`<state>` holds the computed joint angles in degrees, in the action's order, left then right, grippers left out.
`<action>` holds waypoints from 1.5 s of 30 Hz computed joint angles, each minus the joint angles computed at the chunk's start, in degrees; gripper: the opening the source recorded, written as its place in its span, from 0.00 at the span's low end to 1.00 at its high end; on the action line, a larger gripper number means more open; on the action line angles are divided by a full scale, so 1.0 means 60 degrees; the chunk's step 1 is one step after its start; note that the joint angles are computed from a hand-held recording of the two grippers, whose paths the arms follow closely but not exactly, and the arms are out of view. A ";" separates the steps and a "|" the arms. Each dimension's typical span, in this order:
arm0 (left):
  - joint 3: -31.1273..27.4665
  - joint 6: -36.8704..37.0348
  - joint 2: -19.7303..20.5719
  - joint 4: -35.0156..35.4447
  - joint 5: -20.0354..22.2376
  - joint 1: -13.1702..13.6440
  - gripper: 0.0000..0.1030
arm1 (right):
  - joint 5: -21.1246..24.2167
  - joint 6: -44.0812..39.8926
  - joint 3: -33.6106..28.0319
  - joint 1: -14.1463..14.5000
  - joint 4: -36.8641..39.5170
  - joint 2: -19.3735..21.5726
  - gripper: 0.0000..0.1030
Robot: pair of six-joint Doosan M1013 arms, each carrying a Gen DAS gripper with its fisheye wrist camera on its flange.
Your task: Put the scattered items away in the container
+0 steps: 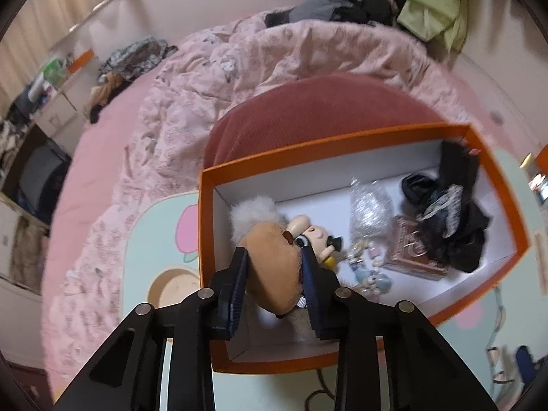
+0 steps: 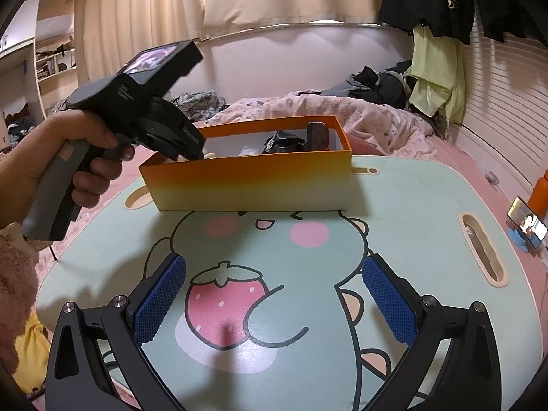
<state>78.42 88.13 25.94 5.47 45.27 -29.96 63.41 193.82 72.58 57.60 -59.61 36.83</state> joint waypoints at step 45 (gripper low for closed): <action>0.4921 0.5463 -0.2433 -0.6907 -0.4514 0.0566 0.81 | 0.0306 -0.3519 -0.2095 -0.1385 0.2453 0.0234 0.46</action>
